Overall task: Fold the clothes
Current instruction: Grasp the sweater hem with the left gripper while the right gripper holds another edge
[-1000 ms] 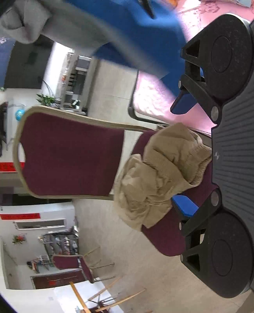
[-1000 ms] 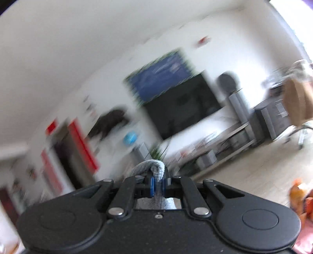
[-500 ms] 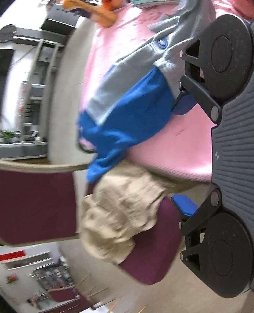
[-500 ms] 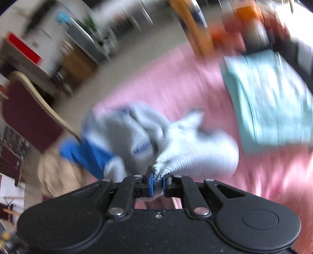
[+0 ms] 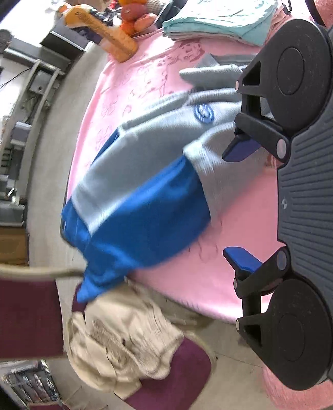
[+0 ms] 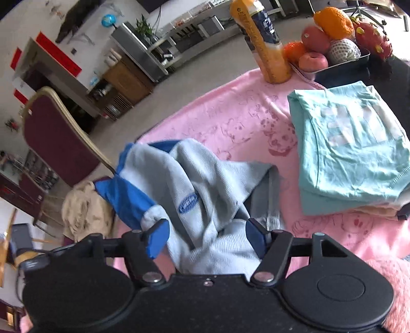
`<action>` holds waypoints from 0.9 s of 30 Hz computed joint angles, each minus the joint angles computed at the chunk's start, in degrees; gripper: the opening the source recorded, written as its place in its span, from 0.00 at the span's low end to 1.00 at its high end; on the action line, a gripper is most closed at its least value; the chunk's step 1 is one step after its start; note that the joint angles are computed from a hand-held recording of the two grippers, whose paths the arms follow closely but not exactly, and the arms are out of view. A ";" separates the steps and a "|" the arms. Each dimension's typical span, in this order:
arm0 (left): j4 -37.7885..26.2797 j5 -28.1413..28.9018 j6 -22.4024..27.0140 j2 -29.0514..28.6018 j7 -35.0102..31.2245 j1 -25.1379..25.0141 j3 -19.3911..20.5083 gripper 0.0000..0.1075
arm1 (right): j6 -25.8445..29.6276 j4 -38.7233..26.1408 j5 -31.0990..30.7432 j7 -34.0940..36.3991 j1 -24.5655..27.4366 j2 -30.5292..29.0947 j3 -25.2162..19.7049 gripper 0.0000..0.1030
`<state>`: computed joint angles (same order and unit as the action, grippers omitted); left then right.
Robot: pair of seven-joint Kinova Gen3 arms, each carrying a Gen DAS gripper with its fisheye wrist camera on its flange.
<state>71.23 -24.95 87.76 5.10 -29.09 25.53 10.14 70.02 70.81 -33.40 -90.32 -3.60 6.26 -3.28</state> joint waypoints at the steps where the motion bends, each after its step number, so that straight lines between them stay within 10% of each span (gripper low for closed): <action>1: -1.87 0.17 0.57 1.88 -0.41 0.02 0.13 0.73 | -0.94 -0.08 0.14 0.64 0.23 -0.01 0.21 0.63; 17: -24.00 4.99 14.47 23.36 1.83 3.06 -9.12 0.68 | -14.41 4.83 -8.90 15.67 5.70 5.93 -1.76 0.72; 27: -5.42 9.63 0.65 11.27 5.11 -0.86 -7.75 0.17 | -14.29 9.39 -14.59 20.36 8.54 8.42 -2.93 0.72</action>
<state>65.81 -15.32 88.41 16.37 -23.98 24.67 2.39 55.73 80.20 -47.99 -69.96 4.94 14.67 -6.21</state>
